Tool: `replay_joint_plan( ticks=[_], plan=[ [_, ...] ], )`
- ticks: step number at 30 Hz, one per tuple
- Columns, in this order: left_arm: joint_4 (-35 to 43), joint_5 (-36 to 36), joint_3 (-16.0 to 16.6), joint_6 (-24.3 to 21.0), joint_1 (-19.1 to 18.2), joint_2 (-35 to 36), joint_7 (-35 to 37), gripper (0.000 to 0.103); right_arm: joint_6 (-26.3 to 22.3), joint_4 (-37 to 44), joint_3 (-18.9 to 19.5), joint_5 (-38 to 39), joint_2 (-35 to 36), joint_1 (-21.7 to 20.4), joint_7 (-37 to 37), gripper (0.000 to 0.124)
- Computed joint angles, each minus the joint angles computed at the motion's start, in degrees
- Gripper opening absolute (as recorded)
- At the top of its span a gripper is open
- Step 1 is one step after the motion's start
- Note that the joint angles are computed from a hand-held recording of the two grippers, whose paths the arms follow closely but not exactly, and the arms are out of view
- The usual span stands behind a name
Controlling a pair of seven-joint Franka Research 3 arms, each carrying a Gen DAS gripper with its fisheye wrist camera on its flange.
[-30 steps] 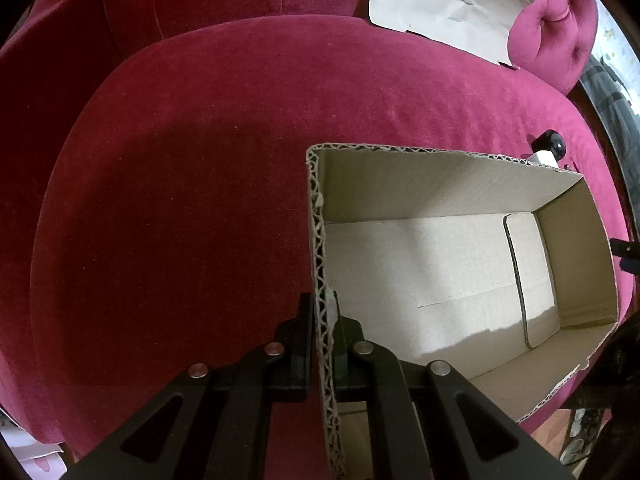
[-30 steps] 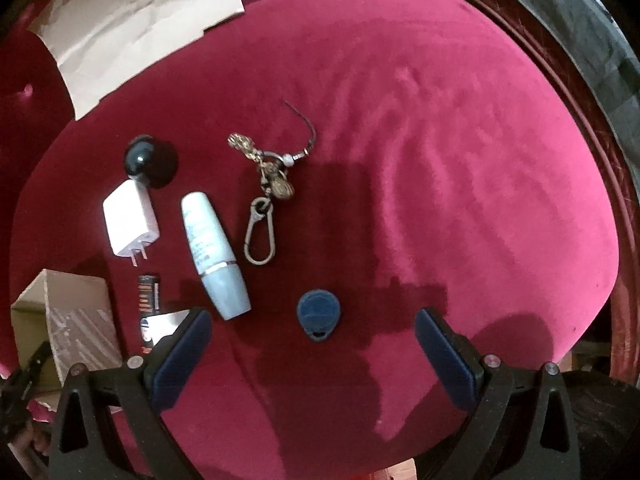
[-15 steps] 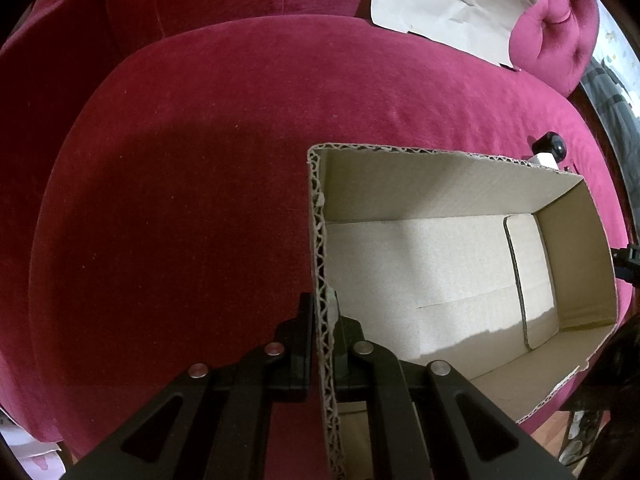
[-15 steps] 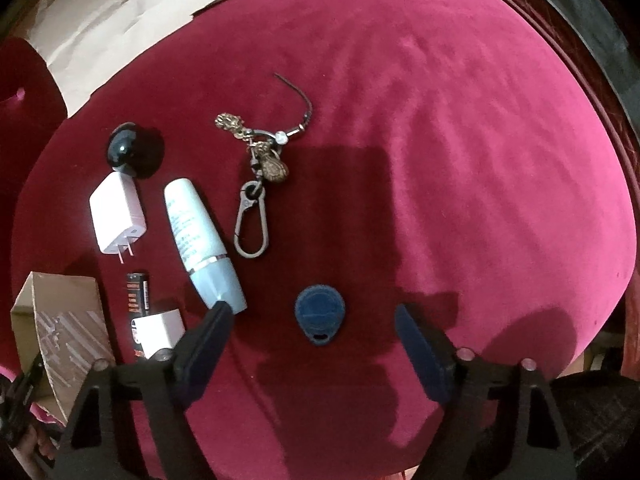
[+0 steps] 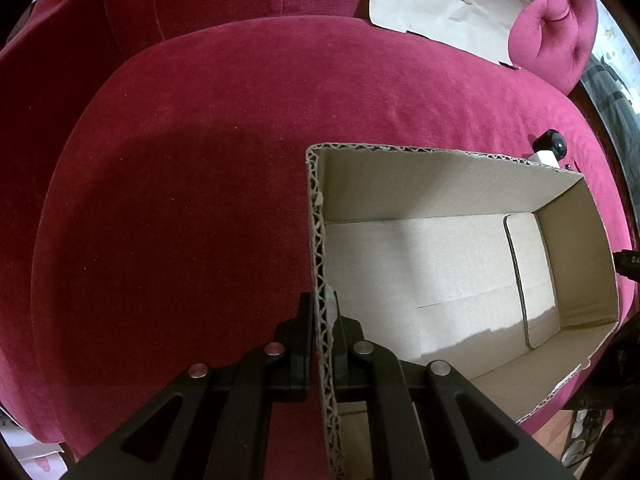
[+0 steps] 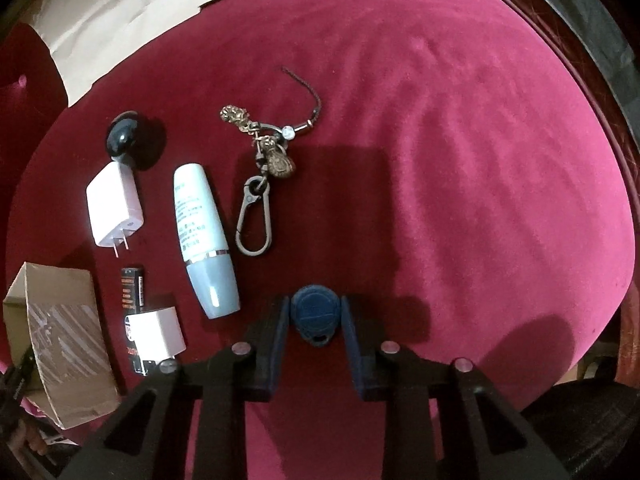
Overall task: Organize rigid objects
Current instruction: 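Close the right gripper on the blue key fob and lift it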
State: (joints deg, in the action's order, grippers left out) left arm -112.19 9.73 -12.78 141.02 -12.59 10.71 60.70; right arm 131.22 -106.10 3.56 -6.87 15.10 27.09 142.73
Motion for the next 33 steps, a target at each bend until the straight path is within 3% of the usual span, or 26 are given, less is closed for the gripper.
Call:
replay_joint_plan(
  ticks=[16,33],
  plan=[
    [-0.4,0.29,0.01,0.48,-0.14,-0.11,-0.41,0.005,-1.06,-0.05,-0.12,-2.71,-1.94,-0.23,0.21,0.028],
    [-1.05,0.24,0.08,1.22,-0.02,-0.49,-0.61,0.005,-8.18,8.5,1.59,-7.03,-1.84,2.63,0.58,0.028]
  ],
)
